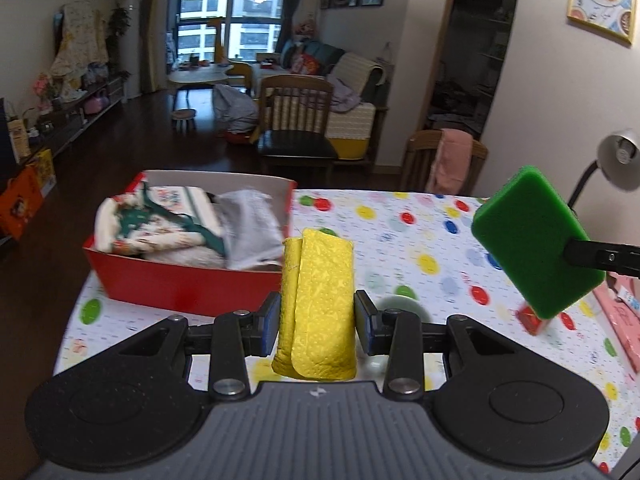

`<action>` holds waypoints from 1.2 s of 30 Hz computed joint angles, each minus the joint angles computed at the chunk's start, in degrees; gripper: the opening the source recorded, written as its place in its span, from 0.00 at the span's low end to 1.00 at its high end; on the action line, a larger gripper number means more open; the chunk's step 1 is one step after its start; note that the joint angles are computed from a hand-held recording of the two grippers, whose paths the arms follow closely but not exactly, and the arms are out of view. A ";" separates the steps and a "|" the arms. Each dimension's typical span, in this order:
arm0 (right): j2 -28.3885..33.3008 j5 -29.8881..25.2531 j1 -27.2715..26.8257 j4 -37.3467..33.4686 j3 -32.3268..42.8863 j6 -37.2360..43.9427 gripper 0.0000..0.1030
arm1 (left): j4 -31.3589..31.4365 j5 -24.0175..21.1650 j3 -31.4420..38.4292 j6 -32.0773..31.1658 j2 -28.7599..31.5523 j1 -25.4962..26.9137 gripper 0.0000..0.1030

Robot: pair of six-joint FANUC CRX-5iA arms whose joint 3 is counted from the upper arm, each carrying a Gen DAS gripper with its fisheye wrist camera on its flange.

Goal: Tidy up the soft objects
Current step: 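Lift and carry the yellow cloth and green sponge over the red box with both grippers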

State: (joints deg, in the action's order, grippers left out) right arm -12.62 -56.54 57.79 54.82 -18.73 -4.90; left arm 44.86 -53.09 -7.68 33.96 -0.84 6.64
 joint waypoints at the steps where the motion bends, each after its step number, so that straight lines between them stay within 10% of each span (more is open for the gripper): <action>1: 1.38 1.21 -0.64 -0.44 1.27 0.93 0.37 | -0.21 0.02 0.75 -0.02 0.61 0.49 0.36; 15: 21.63 4.96 -6.11 -4.14 22.70 11.35 0.37 | -3.56 0.24 15.27 0.83 12.53 4.58 0.36; 36: 50.87 -7.98 -10.50 -13.43 60.96 24.62 0.37 | -10.07 -4.11 39.87 4.04 33.11 2.75 0.36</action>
